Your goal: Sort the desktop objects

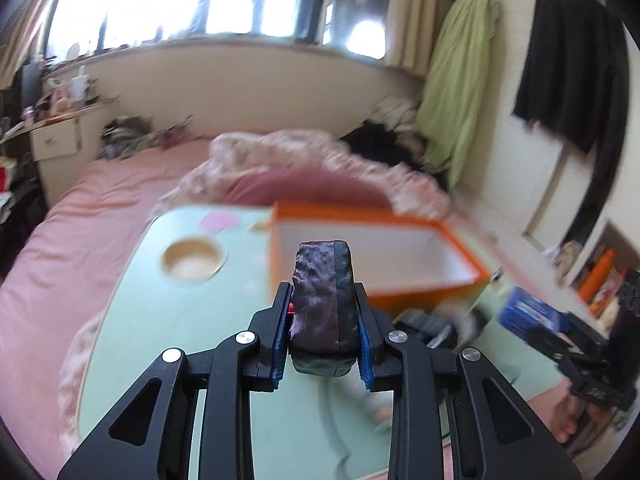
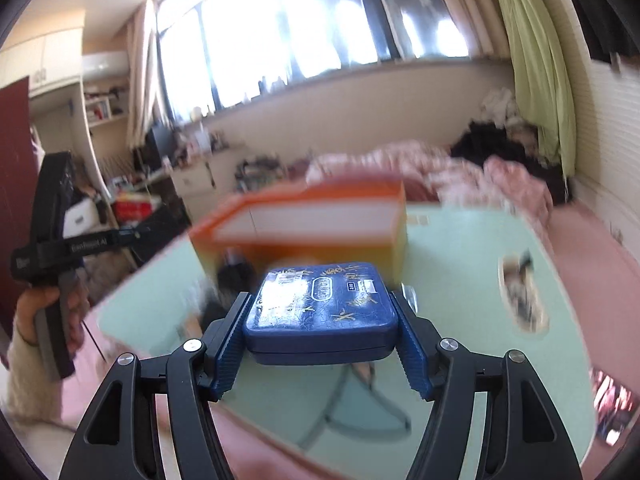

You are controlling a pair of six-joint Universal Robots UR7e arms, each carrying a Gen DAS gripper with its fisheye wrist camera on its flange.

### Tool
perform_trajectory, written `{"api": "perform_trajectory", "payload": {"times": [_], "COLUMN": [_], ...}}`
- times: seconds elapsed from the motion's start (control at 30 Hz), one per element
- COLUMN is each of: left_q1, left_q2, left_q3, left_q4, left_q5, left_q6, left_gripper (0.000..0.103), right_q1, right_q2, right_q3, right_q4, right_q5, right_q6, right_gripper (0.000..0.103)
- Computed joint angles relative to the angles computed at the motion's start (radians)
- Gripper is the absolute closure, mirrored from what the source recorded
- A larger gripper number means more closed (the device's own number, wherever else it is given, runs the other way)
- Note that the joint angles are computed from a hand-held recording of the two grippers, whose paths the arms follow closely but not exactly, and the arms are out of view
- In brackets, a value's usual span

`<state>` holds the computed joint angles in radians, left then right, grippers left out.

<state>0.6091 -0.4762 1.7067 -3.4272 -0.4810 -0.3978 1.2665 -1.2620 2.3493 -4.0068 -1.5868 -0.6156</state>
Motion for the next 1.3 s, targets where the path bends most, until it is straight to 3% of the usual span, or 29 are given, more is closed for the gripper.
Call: {"api": "perform_trajectory", "payload": {"times": [0.13, 0.2, 0.27, 0.33, 0.37, 0.4, 0.43, 0.5, 0.6, 0.8, 0.9, 0.97, 1.0, 1.3], "left_q1": [0.05, 0.09, 0.112, 0.108, 0.098, 0.089, 0.078, 0.048, 0.016, -0.015, 0.007, 0.01, 0.009, 0.017], "left_q2": [0.037, 0.048, 0.054, 0.06, 0.062, 0.061, 0.059, 0.062, 0.047, 0.033, 0.06, 0.091, 0.092, 0.097], "left_q3": [-0.159, -0.221, -0.246, -0.225, -0.199, -0.181, -0.162, -0.104, -0.026, 0.056, 0.031, -0.021, -0.027, -0.029], "left_q4": [0.08, 0.198, 0.286, 0.252, 0.193, 0.169, 0.146, 0.035, 0.008, 0.267, 0.366, 0.478, 0.49, 0.431], "left_q5": [-0.059, -0.124, -0.136, -0.12, -0.106, -0.091, -0.075, -0.051, -0.058, -0.028, -0.027, 0.032, 0.024, 0.005], "left_q6": [0.064, -0.016, -0.123, -0.139, -0.109, -0.101, -0.096, -0.06, -0.088, -0.271, -0.334, -0.347, -0.341, -0.28], "left_gripper": [0.074, 0.073, 0.071, 0.071, 0.068, 0.055, 0.037, 0.025, 0.025, 0.021, 0.016, 0.008, 0.0, 0.0], "right_q1": [0.073, 0.077, 0.077, 0.076, 0.078, 0.084, 0.094, 0.114, 0.127, 0.084, 0.067, 0.066, 0.063, 0.065], "right_q2": [0.031, 0.052, 0.068, 0.064, 0.058, 0.056, 0.061, 0.08, 0.103, 0.177, 0.19, 0.188, 0.187, 0.189], "right_q3": [-0.166, -0.257, -0.296, -0.272, -0.239, -0.211, -0.184, -0.122, -0.066, -0.06, -0.061, -0.064, -0.062, -0.074], "right_q4": [0.141, 0.277, 0.338, 0.299, 0.246, 0.197, 0.137, 0.006, -0.041, 0.014, 0.009, 0.03, 0.035, 0.042], "right_q5": [-0.075, -0.118, -0.153, -0.139, -0.119, -0.116, -0.126, -0.161, -0.256, -0.426, -0.43, -0.428, -0.418, -0.421], "right_q6": [0.04, 0.111, 0.168, 0.179, 0.158, 0.128, 0.094, 0.011, -0.048, -0.046, -0.01, -0.012, -0.016, -0.023], "right_gripper": [0.036, 0.036, 0.036, 0.036, 0.031, 0.025, 0.013, 0.007, 0.007, 0.007, 0.001, 0.0, 0.0, 0.0]}}
